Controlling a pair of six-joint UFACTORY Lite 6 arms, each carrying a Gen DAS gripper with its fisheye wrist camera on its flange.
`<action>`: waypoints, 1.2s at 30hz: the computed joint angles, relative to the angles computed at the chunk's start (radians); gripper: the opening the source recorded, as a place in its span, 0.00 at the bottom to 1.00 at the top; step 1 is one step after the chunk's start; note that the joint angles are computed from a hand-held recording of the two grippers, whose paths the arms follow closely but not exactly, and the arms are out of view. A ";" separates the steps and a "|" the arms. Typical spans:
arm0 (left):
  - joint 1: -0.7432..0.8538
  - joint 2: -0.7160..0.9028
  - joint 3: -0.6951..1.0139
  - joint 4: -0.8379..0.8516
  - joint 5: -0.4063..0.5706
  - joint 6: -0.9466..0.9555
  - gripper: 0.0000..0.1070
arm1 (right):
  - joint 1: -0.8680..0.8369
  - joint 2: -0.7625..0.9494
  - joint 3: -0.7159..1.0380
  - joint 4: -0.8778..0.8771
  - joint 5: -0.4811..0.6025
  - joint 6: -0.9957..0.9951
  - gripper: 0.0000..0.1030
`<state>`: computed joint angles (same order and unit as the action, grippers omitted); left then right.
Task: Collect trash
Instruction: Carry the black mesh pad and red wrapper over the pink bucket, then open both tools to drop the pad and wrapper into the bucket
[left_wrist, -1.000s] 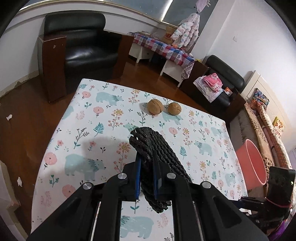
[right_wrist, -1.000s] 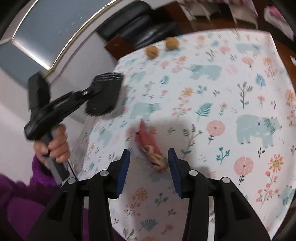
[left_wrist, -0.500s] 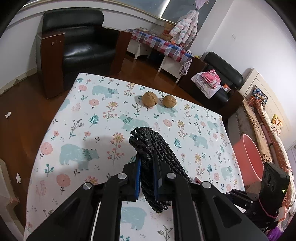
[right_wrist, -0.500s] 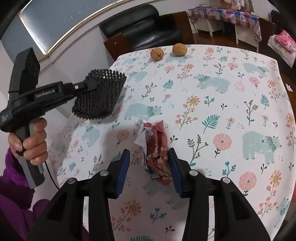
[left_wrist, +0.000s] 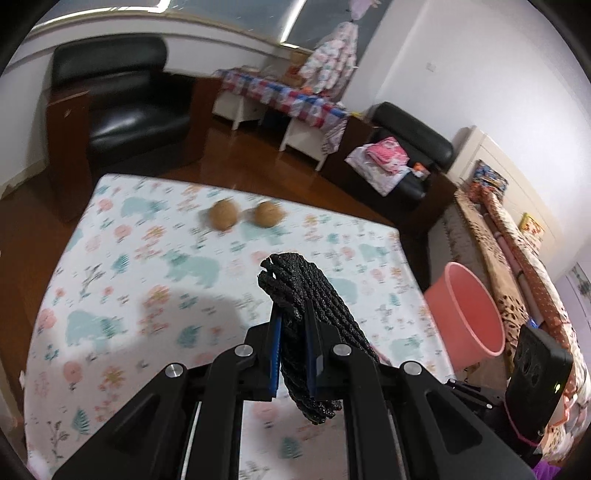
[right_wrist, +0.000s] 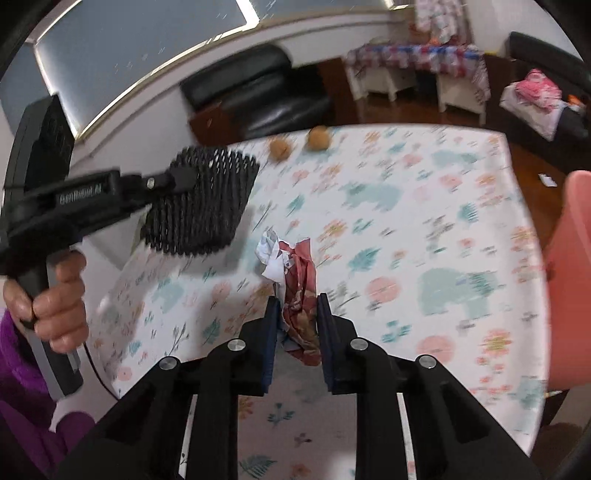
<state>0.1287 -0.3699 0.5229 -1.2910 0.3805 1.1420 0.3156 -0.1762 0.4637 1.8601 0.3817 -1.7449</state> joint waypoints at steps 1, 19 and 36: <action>-0.044 -0.001 0.012 -0.009 -0.020 -0.011 0.09 | -0.029 -0.035 -0.015 -0.012 0.001 0.014 0.20; -0.751 0.423 0.549 1.204 -0.322 -1.406 0.09 | -0.950 -0.256 -0.062 -0.359 0.303 0.169 0.21; -0.942 1.078 1.228 1.719 -0.126 -1.930 0.09 | -1.119 0.115 0.078 -0.223 0.318 -0.074 0.21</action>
